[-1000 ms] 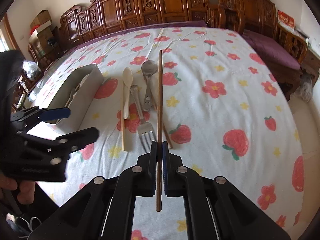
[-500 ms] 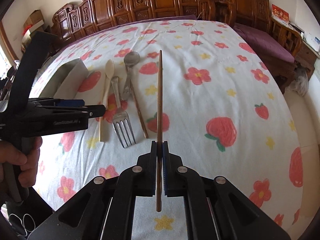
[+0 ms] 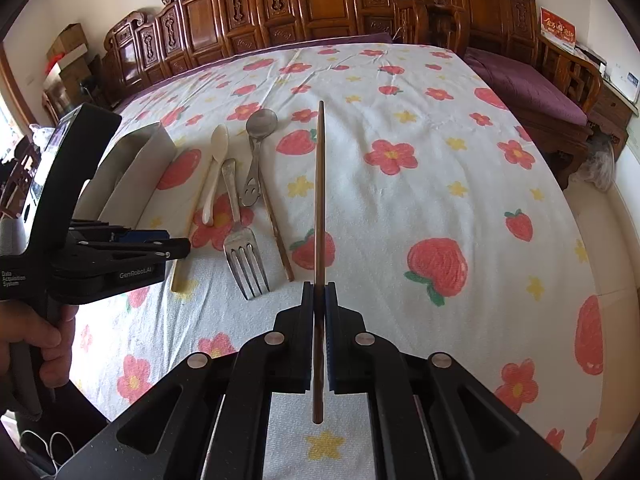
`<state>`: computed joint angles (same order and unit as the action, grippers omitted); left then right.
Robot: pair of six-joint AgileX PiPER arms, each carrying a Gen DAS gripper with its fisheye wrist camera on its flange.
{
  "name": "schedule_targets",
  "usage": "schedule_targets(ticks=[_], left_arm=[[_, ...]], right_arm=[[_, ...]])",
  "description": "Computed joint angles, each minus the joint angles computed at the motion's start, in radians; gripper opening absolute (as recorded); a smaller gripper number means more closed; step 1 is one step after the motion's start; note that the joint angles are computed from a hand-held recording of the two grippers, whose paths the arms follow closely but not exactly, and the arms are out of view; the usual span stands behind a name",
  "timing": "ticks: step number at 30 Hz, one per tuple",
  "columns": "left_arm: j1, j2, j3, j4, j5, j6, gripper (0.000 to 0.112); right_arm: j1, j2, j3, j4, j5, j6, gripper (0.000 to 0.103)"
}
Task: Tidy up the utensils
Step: 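Grasp a second wooden chopstick with the left tool while the right holds its chopstick, then carry both chopsticks over the metal tray with both tools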
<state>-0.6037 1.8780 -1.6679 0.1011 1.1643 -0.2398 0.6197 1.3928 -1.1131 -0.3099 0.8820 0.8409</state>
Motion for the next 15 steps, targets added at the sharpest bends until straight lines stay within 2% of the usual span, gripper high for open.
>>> schedule_targets(ticks=[5,6,8,15], left_arm=[[0.002,0.015,-0.024,-0.005,0.021,-0.017,0.026],[0.006,0.014,-0.021,-0.012,0.02,-0.019,0.024],[0.01,0.008,-0.014,-0.031,0.023,-0.012,0.008],[0.035,-0.027,0.022,-0.063,0.041,-0.005,0.004]], right_arm=[[-0.014,0.005,0.011,0.01,-0.006,-0.004,0.006],[-0.02,0.006,0.013,0.015,-0.008,-0.009,0.006],[-0.031,0.003,0.02,0.027,-0.02,-0.017,0.006],[-0.032,0.003,0.018,0.038,-0.025,-0.026,0.006]])
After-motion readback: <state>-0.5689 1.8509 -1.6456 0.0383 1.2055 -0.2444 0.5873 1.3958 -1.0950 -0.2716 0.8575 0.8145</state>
